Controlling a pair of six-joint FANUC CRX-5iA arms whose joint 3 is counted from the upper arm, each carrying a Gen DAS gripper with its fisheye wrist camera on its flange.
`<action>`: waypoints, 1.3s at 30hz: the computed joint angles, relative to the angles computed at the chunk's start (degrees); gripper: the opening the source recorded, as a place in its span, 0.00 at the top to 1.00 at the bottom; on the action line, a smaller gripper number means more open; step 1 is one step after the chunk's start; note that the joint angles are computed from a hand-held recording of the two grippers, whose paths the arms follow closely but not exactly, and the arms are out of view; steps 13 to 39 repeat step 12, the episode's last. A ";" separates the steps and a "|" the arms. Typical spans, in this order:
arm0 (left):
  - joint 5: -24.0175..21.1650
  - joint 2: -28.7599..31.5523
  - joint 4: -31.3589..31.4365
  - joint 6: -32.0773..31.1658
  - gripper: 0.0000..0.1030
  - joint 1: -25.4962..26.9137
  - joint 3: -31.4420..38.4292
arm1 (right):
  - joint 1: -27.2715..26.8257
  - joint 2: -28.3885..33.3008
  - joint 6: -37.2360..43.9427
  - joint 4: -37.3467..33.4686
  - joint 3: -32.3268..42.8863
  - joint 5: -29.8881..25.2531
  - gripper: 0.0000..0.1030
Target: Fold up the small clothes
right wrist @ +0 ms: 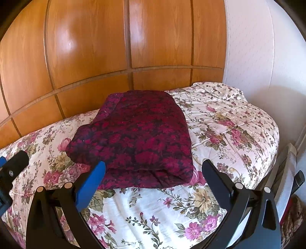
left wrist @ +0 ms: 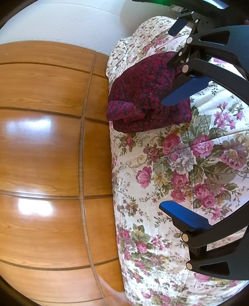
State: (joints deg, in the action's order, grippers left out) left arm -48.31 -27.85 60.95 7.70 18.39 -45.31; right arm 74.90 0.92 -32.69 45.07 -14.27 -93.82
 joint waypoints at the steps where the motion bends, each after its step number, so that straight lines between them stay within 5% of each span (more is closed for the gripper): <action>1: 0.44 0.04 -0.15 0.03 0.05 -0.24 -0.02 | -0.03 0.03 -0.01 -0.08 -0.02 0.21 0.02; 39: 2.16 1.17 -2.86 2.86 0.04 0.13 0.81 | -1.00 0.37 0.13 -0.81 0.11 1.67 0.02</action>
